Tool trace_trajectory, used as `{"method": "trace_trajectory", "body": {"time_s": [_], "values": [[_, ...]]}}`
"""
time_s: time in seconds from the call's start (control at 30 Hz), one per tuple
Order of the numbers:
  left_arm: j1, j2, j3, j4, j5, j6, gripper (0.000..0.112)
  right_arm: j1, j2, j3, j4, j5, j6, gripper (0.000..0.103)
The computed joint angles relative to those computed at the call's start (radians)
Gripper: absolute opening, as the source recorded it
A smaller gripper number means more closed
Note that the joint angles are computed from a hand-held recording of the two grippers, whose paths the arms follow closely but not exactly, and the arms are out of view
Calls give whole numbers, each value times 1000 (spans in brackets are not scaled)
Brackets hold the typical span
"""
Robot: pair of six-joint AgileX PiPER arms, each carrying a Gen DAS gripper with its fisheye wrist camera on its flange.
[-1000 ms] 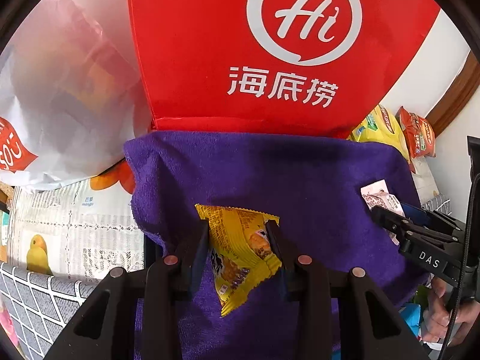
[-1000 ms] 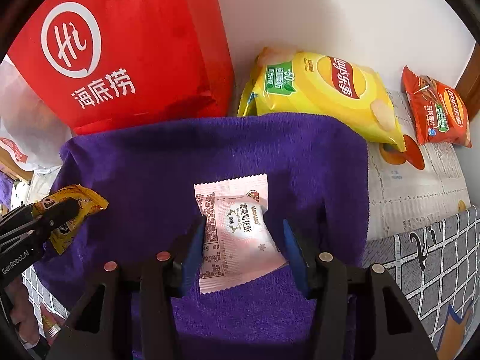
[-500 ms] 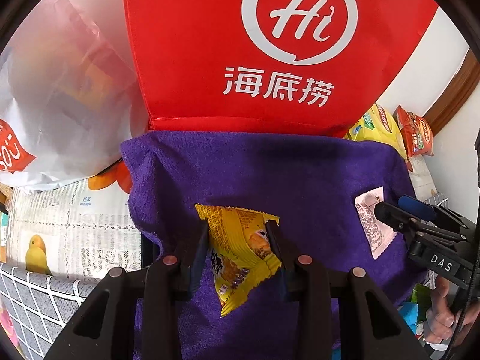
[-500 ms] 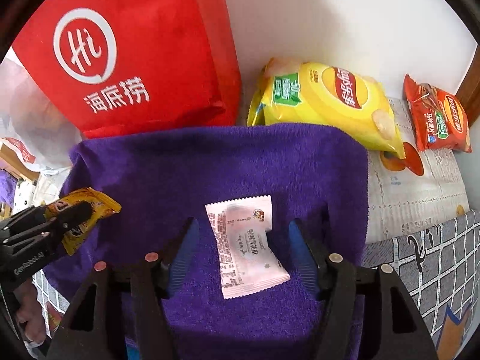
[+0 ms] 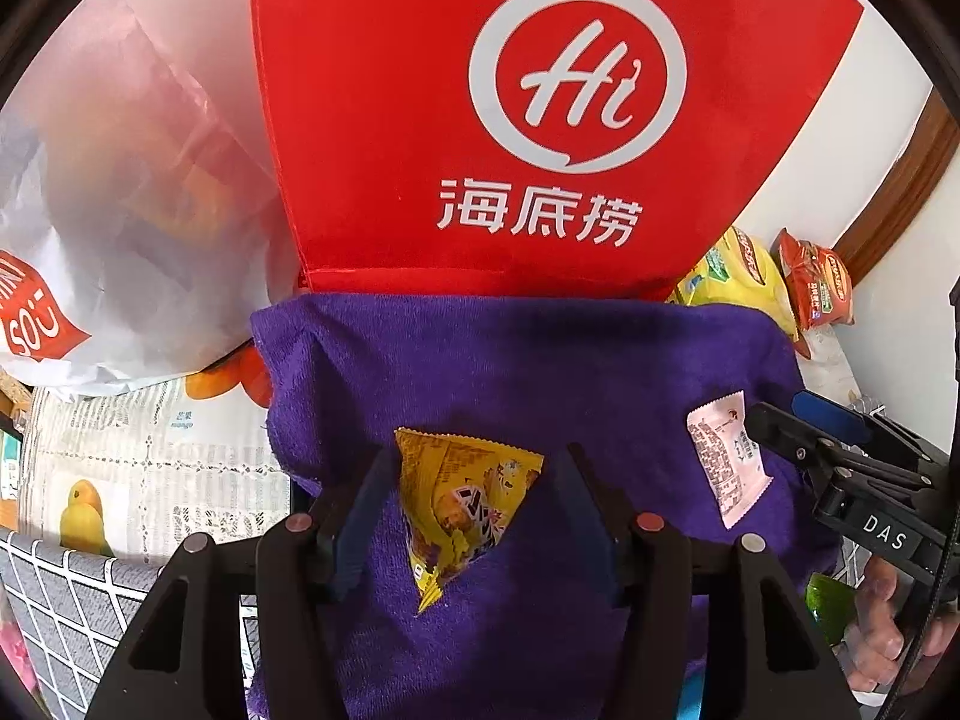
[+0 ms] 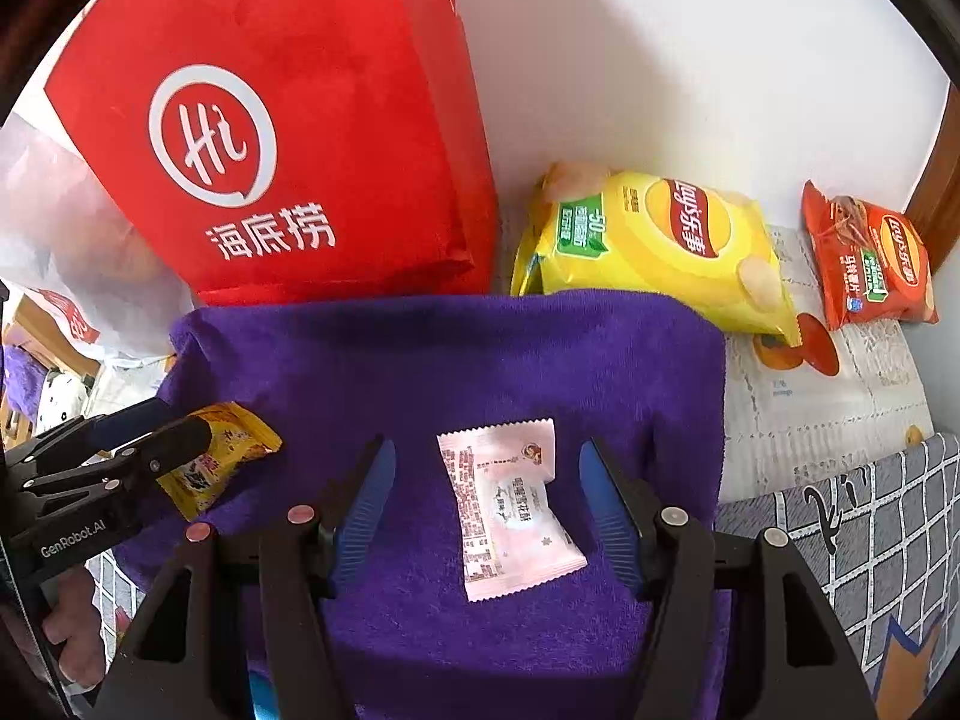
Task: Organize snacks
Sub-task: 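Open both tools and withdraw them from the purple towel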
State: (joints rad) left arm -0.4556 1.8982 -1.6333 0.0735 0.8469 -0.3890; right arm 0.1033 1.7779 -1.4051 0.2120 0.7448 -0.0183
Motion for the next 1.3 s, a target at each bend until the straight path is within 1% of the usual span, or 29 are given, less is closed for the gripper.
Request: {"method": "trace_trajectory", "body": {"time_s": [0.3,0.37,0.43,0.53,0.63,0.7,0.77,0.83,0.93,1.1,1.2,1.23,1.3], "values": [[2,-47,42,19,-33,-20,56,5,-29,10,-68,-19,41,63],[-1,-53,44,26,-34,-27,56,15,-39,12,-110,-22,66,65],[-3,-67,55,35,-42,-31,56,31,-52,14,-159,-26,104,70],[-15,-81,59,71,-43,-53,56,39,-73,22,-168,-35,114,73],[-23,-91,57,94,-37,-68,56,43,-101,43,-179,-53,132,73],[-24,-102,59,91,-34,-66,56,55,-130,70,-227,-81,182,73],[-26,-116,64,87,-37,-62,56,63,-154,84,-259,-84,216,73],[-33,-129,66,87,-35,-60,56,55,-175,92,-232,-61,207,73],[-49,-151,66,87,-22,-51,56,27,-228,121,-161,-37,144,73],[-67,-222,93,92,-23,-58,56,-45,-383,232,-121,2,132,73],[-94,-248,91,115,-21,-75,56,-107,-460,277,-82,76,65,73],[-98,-255,91,117,-17,-72,57,-123,-487,296,-76,88,52,73],[-104,-271,88,120,-9,-74,62,-160,-549,345,-74,118,33,73]]}}
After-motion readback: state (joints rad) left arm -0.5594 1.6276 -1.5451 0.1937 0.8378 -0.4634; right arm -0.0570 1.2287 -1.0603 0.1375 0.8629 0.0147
